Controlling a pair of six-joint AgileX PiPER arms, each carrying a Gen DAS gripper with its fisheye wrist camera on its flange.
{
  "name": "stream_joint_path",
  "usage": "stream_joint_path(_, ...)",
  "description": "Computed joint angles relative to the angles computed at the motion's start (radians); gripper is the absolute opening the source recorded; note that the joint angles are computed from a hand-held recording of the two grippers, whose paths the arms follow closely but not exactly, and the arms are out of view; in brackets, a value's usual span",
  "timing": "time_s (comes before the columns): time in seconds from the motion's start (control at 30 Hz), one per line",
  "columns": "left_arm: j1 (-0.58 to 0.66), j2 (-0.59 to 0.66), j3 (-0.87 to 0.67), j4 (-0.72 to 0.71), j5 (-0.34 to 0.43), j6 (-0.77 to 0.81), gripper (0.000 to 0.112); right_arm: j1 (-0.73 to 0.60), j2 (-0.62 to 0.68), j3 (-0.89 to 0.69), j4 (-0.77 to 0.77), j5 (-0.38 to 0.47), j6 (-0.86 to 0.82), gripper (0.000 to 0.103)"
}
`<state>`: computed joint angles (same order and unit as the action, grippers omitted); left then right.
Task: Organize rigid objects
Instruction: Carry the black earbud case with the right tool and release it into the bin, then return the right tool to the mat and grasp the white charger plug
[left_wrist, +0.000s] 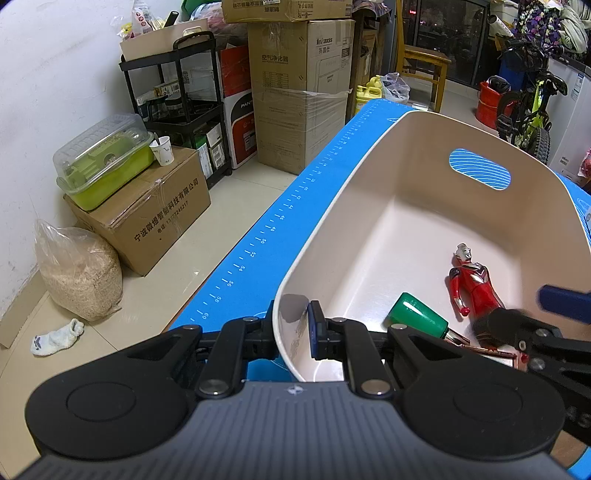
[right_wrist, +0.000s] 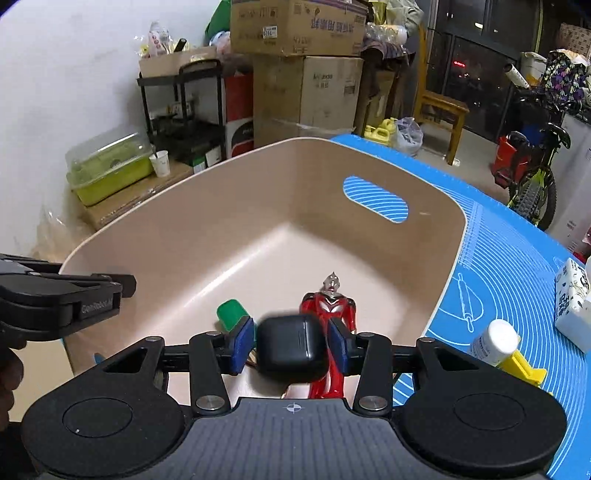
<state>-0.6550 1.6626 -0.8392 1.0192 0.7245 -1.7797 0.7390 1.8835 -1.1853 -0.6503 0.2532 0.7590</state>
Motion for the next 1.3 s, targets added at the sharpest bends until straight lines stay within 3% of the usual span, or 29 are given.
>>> stream_joint_path(0.07,0.001,0.001,0.000,0.000,0.000,0.001,0.017,-0.011,-0.026,0.033,-0.057,-0.033,0.069,0.071)
stream_joint_path(0.3,0.001,0.000,0.001,0.000,-0.001,-0.001,0.017,-0.100,-0.139,0.093,0.050,-0.090,0.004,0.076)
stream_joint_path(0.43,0.001,0.001,-0.001,0.000,-0.001,0.001,0.017,-0.157,-0.201,0.140,-0.004,-0.094,0.092,0.079)
stream_joint_path(0.57,0.001,0.000,-0.001,-0.001,-0.001,0.001,0.017,-0.234,-0.221,0.165,0.039,-0.076,0.089,0.085)
stream_joint_path(0.8,0.000,0.002,-0.002,0.000,-0.002,-0.003,0.017,-0.321,-0.152,0.156,0.009,-0.012,0.190,0.091)
stream_joint_path(0.97,-0.003,0.002,-0.003,-0.002,0.000,-0.004,0.017,-0.375,-0.064,0.125,0.129,0.010,0.096,0.092)
stream_joint_path(1.1,-0.003,0.002,-0.003,-0.003,0.000,-0.004,0.017,-0.405,-0.006,0.121,0.236,-0.024,0.030,0.092)
stream_joint_path(1.3,-0.002,0.001,-0.002,-0.002,-0.001,-0.004,0.017,-0.394,0.046,0.111,0.263,-0.016,0.018,0.092)
